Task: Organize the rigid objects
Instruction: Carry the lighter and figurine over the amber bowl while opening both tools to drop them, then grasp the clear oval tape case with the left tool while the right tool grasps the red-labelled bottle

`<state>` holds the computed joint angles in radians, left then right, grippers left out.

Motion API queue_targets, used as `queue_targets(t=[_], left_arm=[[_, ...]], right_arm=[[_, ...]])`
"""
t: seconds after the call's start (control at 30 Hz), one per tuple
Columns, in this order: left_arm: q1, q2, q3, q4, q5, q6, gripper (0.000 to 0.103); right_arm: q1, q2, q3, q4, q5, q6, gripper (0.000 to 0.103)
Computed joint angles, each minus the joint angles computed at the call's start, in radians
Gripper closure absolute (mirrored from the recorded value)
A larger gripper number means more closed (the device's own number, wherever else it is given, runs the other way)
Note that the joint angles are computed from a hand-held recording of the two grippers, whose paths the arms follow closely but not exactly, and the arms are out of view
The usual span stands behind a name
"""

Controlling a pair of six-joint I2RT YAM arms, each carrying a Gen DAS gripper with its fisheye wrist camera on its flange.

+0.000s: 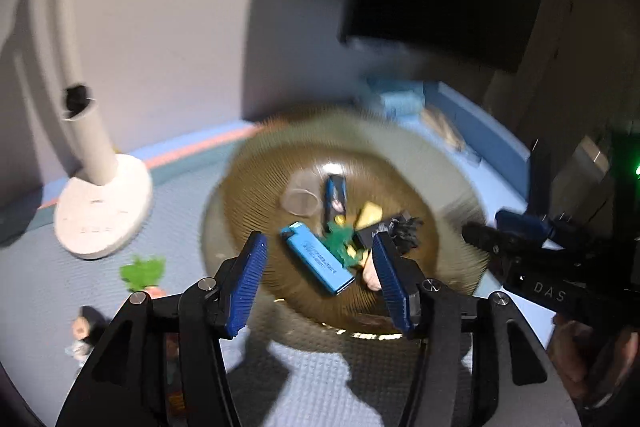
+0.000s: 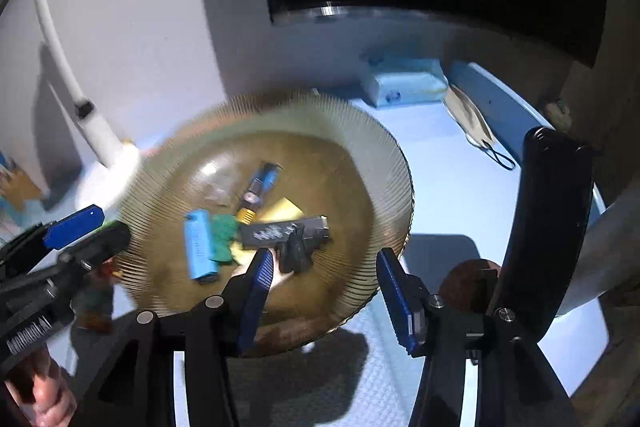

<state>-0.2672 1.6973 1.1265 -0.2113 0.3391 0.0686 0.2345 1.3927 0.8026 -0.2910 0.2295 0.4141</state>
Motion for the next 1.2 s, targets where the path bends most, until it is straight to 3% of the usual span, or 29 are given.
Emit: queue_targets(t=[0.07,0.23,0.4,0.53,0.7,0.87,1.1,1.2], left_arm=[[0.068,-0.102,-0.069,0.04,0.038,-0.014,0.027],[0.266,-0.37,-0.243,0.088,0.068,0.033,0.024],[0.534,-0.502,-0.33,0.049,0.162,0.117,0.017],[0.718,-0.433,-0.319,0.0,0.244,0.217,0.017],[0.761,-0.229,-0.27,-0.049,0.214,0.403,0.017],[0.666,-0.02,-0.204,-0.047,0.108,0.529,0.018],[0.535,0.099,-0.15,0.006,0.003,0.608,0.018],[0.509,0.161,-0.094,-0.023,-0.002,0.636,0.018]], right_arm=[[0.031,-0.074,-0.027,0.014,0.0,0.002,0.048],[0.211,-0.132,0.002,-0.014,0.093,-0.003,0.047],[0.434,-0.036,0.058,0.017,0.163,0.021,0.044],[0.527,0.13,0.111,0.067,0.116,0.048,0.044],[0.557,0.303,0.161,0.13,0.0,0.041,0.044],[0.545,0.465,0.246,0.139,-0.084,-0.023,0.044],[0.51,0.592,0.353,0.129,-0.141,-0.142,0.044],[0.49,0.644,0.403,0.116,-0.16,-0.178,0.044]])
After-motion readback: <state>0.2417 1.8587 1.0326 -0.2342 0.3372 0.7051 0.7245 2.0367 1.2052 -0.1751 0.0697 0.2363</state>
